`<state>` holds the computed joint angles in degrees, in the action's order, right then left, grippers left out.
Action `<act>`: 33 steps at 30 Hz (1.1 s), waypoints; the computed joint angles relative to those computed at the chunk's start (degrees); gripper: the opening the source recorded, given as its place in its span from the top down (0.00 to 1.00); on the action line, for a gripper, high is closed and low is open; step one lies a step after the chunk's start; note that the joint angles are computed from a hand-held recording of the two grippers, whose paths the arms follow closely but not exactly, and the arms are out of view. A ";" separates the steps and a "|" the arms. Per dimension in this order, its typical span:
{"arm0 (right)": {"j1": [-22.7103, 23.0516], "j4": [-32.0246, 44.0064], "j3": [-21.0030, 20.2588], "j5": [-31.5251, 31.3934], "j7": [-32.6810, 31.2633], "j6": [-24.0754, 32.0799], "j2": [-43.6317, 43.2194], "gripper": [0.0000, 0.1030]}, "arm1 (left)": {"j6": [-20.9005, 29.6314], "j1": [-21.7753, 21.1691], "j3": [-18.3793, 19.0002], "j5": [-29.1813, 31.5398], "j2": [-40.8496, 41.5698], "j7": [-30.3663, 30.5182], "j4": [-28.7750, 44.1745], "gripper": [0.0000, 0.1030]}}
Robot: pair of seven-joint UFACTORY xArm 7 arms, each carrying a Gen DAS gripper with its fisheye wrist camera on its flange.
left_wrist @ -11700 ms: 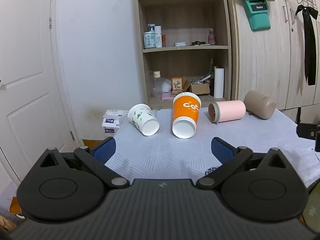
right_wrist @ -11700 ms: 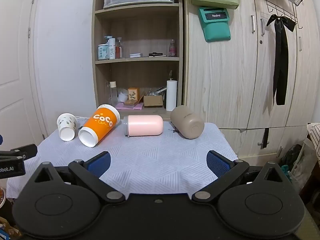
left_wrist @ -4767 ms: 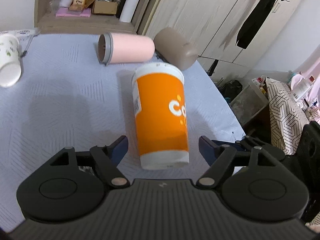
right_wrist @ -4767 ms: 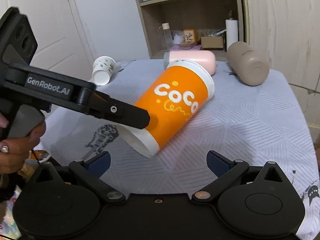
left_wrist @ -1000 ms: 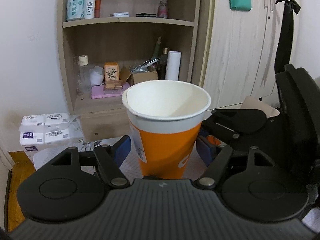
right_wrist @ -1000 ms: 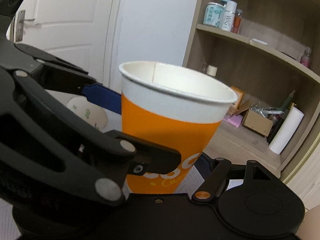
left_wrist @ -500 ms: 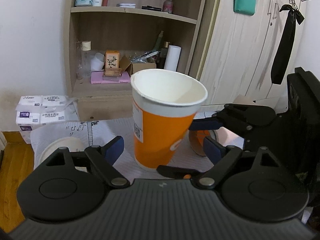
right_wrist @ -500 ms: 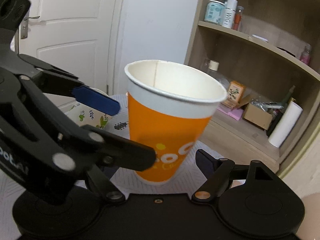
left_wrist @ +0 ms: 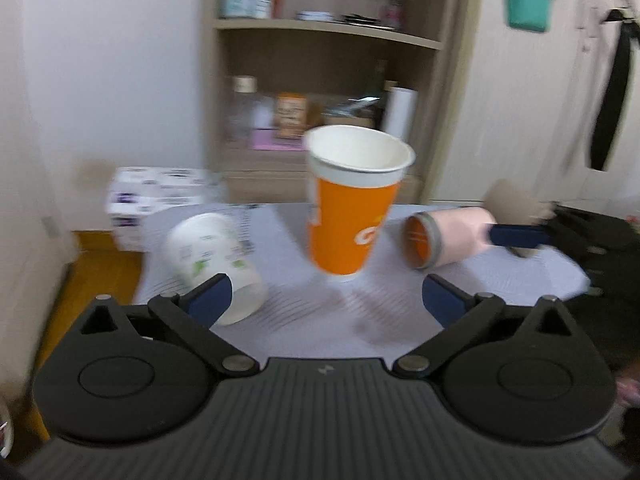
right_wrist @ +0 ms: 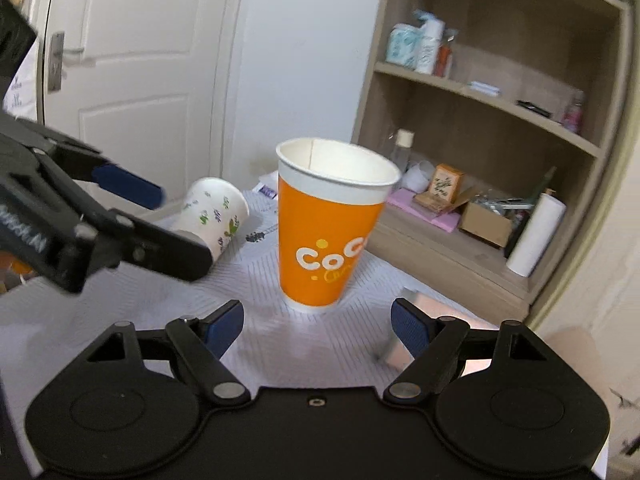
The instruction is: Flip cup upright
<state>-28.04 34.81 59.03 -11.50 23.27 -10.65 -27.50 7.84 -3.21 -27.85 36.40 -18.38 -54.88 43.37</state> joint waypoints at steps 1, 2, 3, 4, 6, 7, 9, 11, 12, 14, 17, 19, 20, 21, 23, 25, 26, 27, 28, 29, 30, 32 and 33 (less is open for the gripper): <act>2.68 -1.58 -2.09 0.75 0.71 -0.08 -1.67 0.18 | 1.82 0.56 -1.29 0.46 -1.77 -1.52 -0.39 0.00; 5.63 -3.42 -4.31 1.57 1.56 -0.13 -3.67 0.18 | 3.01 0.00 -1.50 0.20 -3.43 -1.99 -1.05 0.00; 8.47 -5.21 -6.35 2.26 2.36 -0.07 -5.63 0.18 | 3.69 -1.14 -1.05 -0.62 -4.61 -1.64 -1.60 0.00; 11.26 -6.81 -8.32 2.69 2.97 0.36 -7.44 0.18 | 4.27 -2.39 -0.42 -1.70 -5.76 -1.07 -2.27 0.00; 16.36 -9.74 -11.67 2.99 4.00 1.56 -11.19 0.18 | 6.21 -6.30 1.91 -5.36 -8.13 1.52 -3.62 0.00; 18.63 -11.59 -12.85 3.41 5.11 2.03 -14.02 0.18 | 6.31 -7.95 3.04 -7.20 -9.17 2.71 -4.45 0.00; 22.71 -14.14 -15.18 3.80 7.20 3.59 -18.14 0.18 | 7.05 -7.02 1.16 -8.32 -12.91 1.25 -6.25 0.00; 26.55 -16.22 -17.16 3.77 9.44 6.26 -22.51 0.18 | 8.48 -6.94 -0.26 -9.20 -15.56 1.22 -7.23 0.00; 27.67 -16.95 -17.27 3.60 10.72 7.92 -24.97 0.18 | 9.82 -7.50 -0.64 -9.75 -16.66 1.84 -7.42 0.00; 29.54 -17.84 -17.55 2.89 12.75 11.01 -28.62 0.18 | 12.12 -7.14 -2.58 -9.89 -19.42 1.48 -7.82 0.00; 32.16 -18.83 -17.37 2.08 16.44 15.71 -33.70 0.18 | 14.24 -8.02 -3.98 -10.88 -23.21 1.02 -8.77 0.00; 33.86 -19.30 -17.16 1.47 18.87 19.02 -36.72 0.18 | 15.46 -8.63 -4.79 -11.72 -25.35 0.55 -9.20 0.00; 34.64 -19.54 -17.05 1.18 20.14 20.37 -38.09 0.18 | 15.64 -8.38 -5.45 -11.76 -26.18 0.17 -9.35 0.00; 35.45 -19.77 -16.93 0.93 21.45 21.67 -39.33 0.18 | 16.03 -8.06 -6.45 -11.77 -27.30 -0.54 -9.52 0.00; 36.80 -19.96 -16.55 0.40 24.05 23.88 -41.12 0.18 | 17.07 -7.60 -8.26 -11.78 -29.23 -1.71 -9.72 0.00; 38.04 -20.13 -15.81 -0.14 26.86 26.37 -43.00 0.18 | 17.70 -6.93 -10.28 -11.38 -31.33 -3.08 -10.12 0.00; 38.48 -20.12 -15.17 -0.46 28.41 27.96 -44.12 0.18 | 17.88 -6.77 -11.07 -11.30 -32.17 -3.67 -10.40 0.00; 38.81 -19.97 -14.45 -0.89 29.81 29.60 -45.00 0.18 | 18.10 -6.67 -11.85 -11.41 -32.96 -4.46 -10.70 0.00; 39.26 -19.90 -13.81 -1.30 31.18 31.23 -45.93 0.18 | 18.15 -6.68 -12.33 -11.55 -33.52 -5.06 -11.02 0.00; 39.66 -19.76 -13.17 -1.65 32.62 32.93 -46.71 0.18 | 18.09 -6.69 -12.70 -11.67 -33.88 -5.55 -11.35 0.00; 40.01 -19.61 -12.51 -2.00 34.10 34.62 -47.45 0.18 | 18.23 -6.67 -13.22 -11.80 -34.17 -6.09 -11.61 0.00; 40.50 -19.30 -11.40 -3.04 36.38 37.23 -48.28 0.18 | 17.92 -6.39 -14.04 -11.70 -34.70 -7.06 -12.26 0.00; 40.69 -19.00 -10.78 -3.60 37.48 38.87 -48.69 0.18 | 17.85 -6.21 -14.58 -11.50 -35.01 -7.45 -12.47 0.00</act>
